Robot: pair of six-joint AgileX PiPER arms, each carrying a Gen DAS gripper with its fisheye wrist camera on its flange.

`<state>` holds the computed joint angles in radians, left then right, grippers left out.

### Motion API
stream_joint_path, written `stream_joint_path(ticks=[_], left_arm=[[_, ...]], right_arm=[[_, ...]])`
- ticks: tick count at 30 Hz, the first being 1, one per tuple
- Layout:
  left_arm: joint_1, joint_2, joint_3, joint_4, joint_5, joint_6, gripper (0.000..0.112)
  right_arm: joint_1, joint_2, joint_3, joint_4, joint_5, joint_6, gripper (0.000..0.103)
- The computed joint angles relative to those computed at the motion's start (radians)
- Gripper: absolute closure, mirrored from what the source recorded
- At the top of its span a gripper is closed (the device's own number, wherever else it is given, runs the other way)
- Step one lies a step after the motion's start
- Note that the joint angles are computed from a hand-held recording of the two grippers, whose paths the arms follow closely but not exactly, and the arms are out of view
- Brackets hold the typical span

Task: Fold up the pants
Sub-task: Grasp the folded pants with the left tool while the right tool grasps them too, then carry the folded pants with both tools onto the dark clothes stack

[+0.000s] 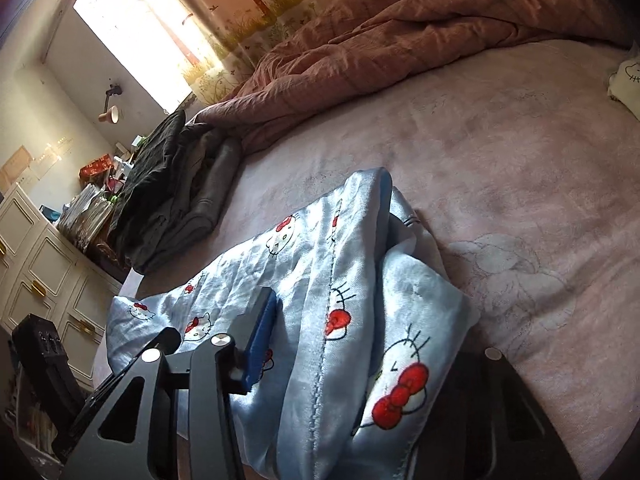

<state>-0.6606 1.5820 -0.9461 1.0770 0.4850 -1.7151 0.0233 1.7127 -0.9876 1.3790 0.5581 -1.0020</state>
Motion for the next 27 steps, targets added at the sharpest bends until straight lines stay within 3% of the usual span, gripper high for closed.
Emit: stream_joint_path(ticks=[1, 2, 3, 5, 8, 10, 13, 18, 24, 27], left_arm=[[0.011, 0.000, 0.000, -0.016, -0.011, 0.005, 0.066], [0.017, 0.000, 0.002, -0.017, -0.014, -0.005, 0.090], [0.019, 0.000, 0.007, -0.011, -0.018, -0.015, 0.105], [-0.001, -0.002, 0.016, 0.045, -0.010, -0.051, 0.107], [-0.106, 0.005, 0.009, 0.168, 0.136, -0.122, 0.108], [-0.137, -0.002, 0.004, 0.180, 0.172, -0.106, 0.108], [-0.140, -0.054, 0.024, 0.173, 0.157, -0.089, 0.108], [-0.174, -0.146, 0.033, 0.171, 0.245, -0.056, 0.108], [-0.230, -0.242, -0.007, 0.179, 0.388, 0.067, 0.108], [-0.222, -0.284, -0.045, 0.197, 0.437, 0.152, 0.108]], right_arm=[[-0.003, 0.008, -0.004, -0.001, 0.007, 0.004, 0.069], [-0.006, 0.012, -0.006, 0.001, 0.010, 0.005, 0.073], [-0.008, 0.012, -0.004, 0.007, 0.008, 0.003, 0.076], [-0.008, 0.014, -0.003, 0.003, 0.004, 0.010, 0.087], [0.003, -0.004, 0.006, 0.005, -0.016, -0.008, 0.094], [0.020, -0.035, 0.022, 0.022, -0.050, -0.047, 0.098], [0.038, -0.093, 0.043, 0.026, -0.076, -0.112, 0.098], [0.052, -0.195, 0.047, -0.057, -0.052, -0.072, 0.098], [0.127, -0.352, 0.033, -0.151, -0.110, -0.010, 0.098], [0.165, -0.371, -0.033, -0.219, -0.105, 0.074, 0.098]])
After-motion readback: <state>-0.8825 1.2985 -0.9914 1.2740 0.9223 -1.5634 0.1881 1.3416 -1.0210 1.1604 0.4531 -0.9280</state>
